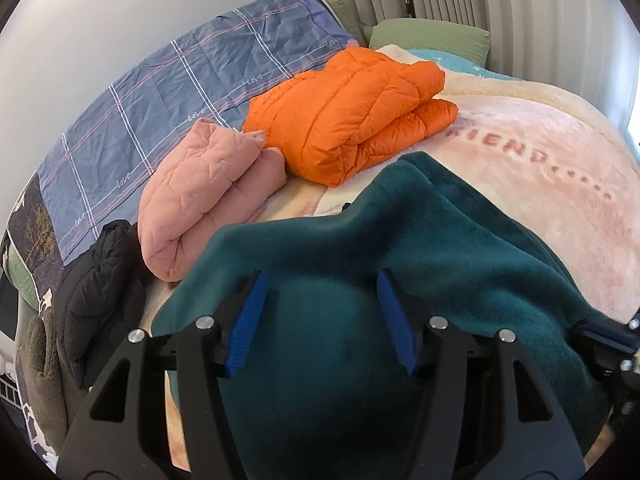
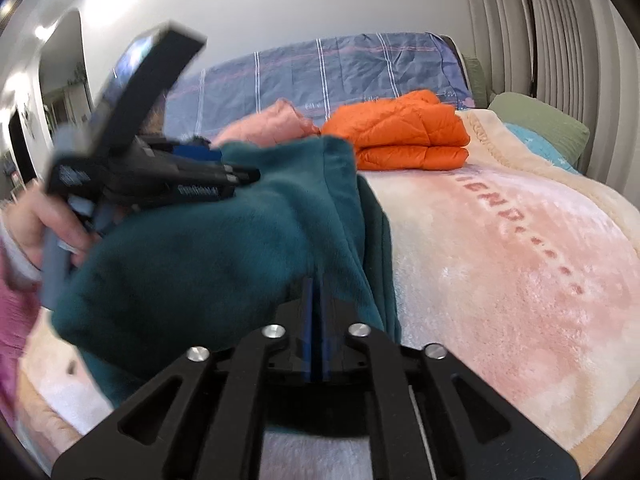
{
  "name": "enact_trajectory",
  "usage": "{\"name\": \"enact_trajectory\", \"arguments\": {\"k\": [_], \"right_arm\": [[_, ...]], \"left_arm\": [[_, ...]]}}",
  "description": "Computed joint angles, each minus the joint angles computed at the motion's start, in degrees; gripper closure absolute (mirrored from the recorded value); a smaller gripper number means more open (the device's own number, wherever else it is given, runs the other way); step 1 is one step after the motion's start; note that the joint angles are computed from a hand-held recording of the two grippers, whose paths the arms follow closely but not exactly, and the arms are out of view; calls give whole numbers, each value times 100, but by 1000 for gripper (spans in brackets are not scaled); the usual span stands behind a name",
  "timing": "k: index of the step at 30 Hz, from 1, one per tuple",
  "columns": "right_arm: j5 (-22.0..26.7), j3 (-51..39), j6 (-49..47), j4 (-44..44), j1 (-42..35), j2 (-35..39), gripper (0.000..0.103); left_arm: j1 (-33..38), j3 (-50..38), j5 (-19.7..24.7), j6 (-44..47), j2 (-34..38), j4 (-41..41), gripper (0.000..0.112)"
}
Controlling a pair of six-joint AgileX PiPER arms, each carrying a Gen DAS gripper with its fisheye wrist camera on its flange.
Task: Fold large clothes
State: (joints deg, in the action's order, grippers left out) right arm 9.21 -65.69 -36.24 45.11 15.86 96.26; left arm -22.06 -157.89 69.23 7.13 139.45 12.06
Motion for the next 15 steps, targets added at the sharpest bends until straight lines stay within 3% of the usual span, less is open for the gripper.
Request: {"name": "enact_trajectory", "arguments": {"k": [1, 2, 5, 7, 8, 11, 15], "right_arm": [[97, 119, -365, 573, -176, -179, 62], [288, 183, -795, 1146, -408, -276, 48], [1854, 59, -1708, 2758, -1444, -28, 48], [2960, -193, -1512, 3003, -1941, 442, 44], [3263, -355, -1247, 2782, -2020, 602, 42], [3659, -587, -911, 2609, -2037, 977, 34], [3703, -627, -859, 2725, -2036, 1055, 30]], "left_arm": [[7, 206, -114, -37, -100, 0, 54], [12, 311, -174, -55, -150, -4, 54], [15, 487, -276, -74, -233, 3, 54], [20, 581, -320, -80, -276, 8, 54], [28, 679, -372, -85, -324, 4, 54], [24, 730, -407, -98, -350, 7, 54], [25, 755, -422, -103, -360, 3, 54]]}}
